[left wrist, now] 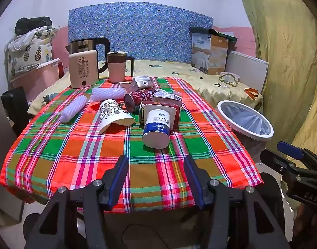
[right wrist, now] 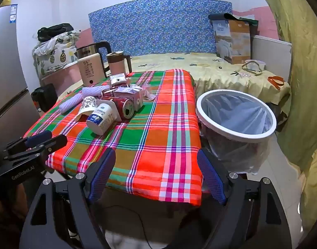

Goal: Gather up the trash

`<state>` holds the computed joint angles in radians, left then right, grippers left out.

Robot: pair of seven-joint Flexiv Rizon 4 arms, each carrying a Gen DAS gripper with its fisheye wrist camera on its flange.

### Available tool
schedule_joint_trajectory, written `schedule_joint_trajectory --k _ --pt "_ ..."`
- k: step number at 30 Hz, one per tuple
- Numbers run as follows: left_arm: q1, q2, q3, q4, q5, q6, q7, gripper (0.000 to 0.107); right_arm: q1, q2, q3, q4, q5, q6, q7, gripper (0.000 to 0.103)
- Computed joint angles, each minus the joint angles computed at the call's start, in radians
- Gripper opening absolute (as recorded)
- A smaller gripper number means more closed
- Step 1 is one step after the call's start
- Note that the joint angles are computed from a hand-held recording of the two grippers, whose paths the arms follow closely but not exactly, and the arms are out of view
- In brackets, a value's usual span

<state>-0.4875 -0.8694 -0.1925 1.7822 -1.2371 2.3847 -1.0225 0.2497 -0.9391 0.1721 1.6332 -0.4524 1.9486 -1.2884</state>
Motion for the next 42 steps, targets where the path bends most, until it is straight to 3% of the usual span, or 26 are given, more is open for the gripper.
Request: schedule_joint_trajectory --k 13,42 --pt "0.000 0.007 0.012 0.027 0.027 -0.010 -0.041 0.055 0.001 -0.002 -0.002 0.000 0.001 0.006 -0.004 0.082" --pt "-0.006 0.015 -0.006 0.006 -0.010 0.003 0.004 0.055 0.002 0.002 -0.005 0.004 0.004 0.009 -0.005 0.082"
